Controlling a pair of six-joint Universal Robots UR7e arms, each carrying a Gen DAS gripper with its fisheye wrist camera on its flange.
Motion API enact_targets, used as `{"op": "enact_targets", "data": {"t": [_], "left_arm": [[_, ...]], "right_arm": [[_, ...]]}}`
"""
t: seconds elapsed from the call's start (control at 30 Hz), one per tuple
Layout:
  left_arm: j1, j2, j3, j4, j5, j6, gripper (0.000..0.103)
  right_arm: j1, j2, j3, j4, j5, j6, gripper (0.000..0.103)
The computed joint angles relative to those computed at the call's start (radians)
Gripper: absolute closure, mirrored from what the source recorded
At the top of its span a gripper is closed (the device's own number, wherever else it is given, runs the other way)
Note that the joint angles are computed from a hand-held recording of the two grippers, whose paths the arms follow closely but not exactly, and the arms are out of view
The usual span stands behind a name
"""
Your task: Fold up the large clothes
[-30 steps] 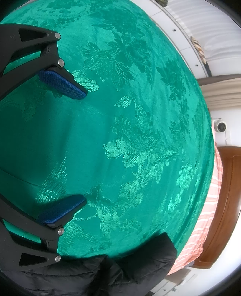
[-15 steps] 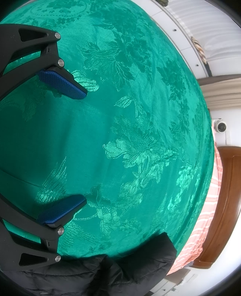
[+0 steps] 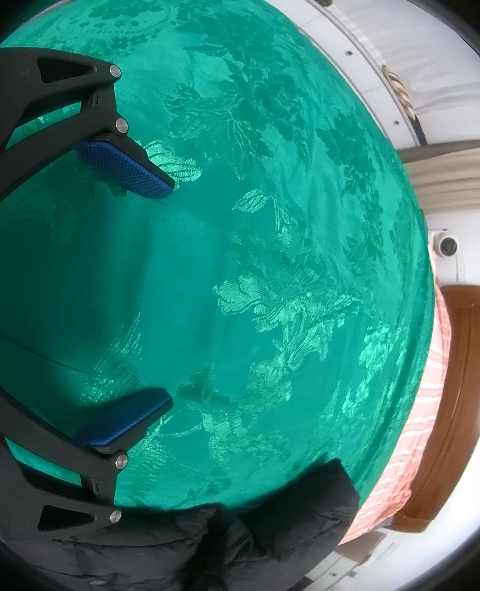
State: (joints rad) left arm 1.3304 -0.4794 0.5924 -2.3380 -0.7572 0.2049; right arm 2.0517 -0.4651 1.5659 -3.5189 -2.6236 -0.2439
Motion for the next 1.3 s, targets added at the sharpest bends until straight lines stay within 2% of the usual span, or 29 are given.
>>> {"op": "enact_targets", "data": {"t": [0.4,0.47,0.53,0.6,0.67,0.73,0.77,0.83,0.9,0.97,1.03,1.07,1.1,1.13,1.2,1.23,1.3], "left_arm": [[-0.002,-0.025,0.043,-0.014,-0.008,0.010,0.000],[-0.005,-0.039,0.053,0.028,-0.010,-0.003,0.000],[-0.013,-0.068,0.062,0.129,-0.016,-0.034,0.001],[-0.023,-0.137,0.137,0.180,-0.069,-0.058,0.003],[-0.033,-0.256,0.285,0.181,-0.193,-0.049,0.003],[-0.046,-0.368,0.423,0.197,-0.299,-0.035,0.002],[-0.050,-0.423,0.491,0.222,-0.364,-0.029,0.001],[-0.053,-0.496,0.592,0.267,-0.454,-0.027,0.001],[-0.054,-0.533,0.670,0.304,-0.487,-0.047,0.001],[-0.049,-0.533,0.702,0.345,-0.518,-0.086,0.001],[-0.059,-0.544,0.751,0.303,-0.507,-0.073,0.002],[-0.067,-0.548,0.764,0.300,-0.508,-0.055,0.008],[-0.072,-0.549,0.763,0.319,-0.519,-0.051,0.017],[-0.079,-0.551,0.763,0.342,-0.519,-0.058,0.037],[-0.098,-0.557,0.775,0.360,-0.471,-0.072,0.049],[-0.102,-0.560,0.781,0.359,-0.459,-0.069,0.066],[-0.097,-0.559,0.768,0.378,-0.475,-0.094,0.079]], "right_arm": [[-0.003,-0.002,0.003,0.001,0.005,0.006,0.002],[-0.006,-0.009,0.011,-0.001,0.014,0.016,0.002],[-0.010,-0.034,0.037,-0.005,0.038,0.047,0.002],[-0.015,-0.087,0.096,-0.050,0.081,0.099,0.002],[-0.023,-0.147,0.160,-0.115,0.097,0.139,0.002],[-0.044,-0.213,0.211,-0.058,0.103,0.215,0.001],[-0.067,-0.267,0.247,0.024,0.132,0.289,0.001],[-0.109,-0.340,0.299,0.128,0.218,0.375,0.001],[-0.169,-0.407,0.329,0.289,0.348,0.463,0.001],[-0.216,-0.435,0.335,0.381,0.455,0.497,0.001],[-0.239,-0.445,0.327,0.435,0.518,0.495,0.000],[-0.246,-0.453,0.323,0.461,0.554,0.485,0.001],[-0.254,-0.464,0.322,0.485,0.603,0.482,0.012],[-0.258,-0.472,0.318,0.508,0.634,0.490,0.038],[-0.257,-0.486,0.305,0.580,0.646,0.524,0.060],[-0.256,-0.489,0.304,0.591,0.648,0.525,0.070],[-0.248,-0.492,0.298,0.602,0.650,0.518,0.077]]}}
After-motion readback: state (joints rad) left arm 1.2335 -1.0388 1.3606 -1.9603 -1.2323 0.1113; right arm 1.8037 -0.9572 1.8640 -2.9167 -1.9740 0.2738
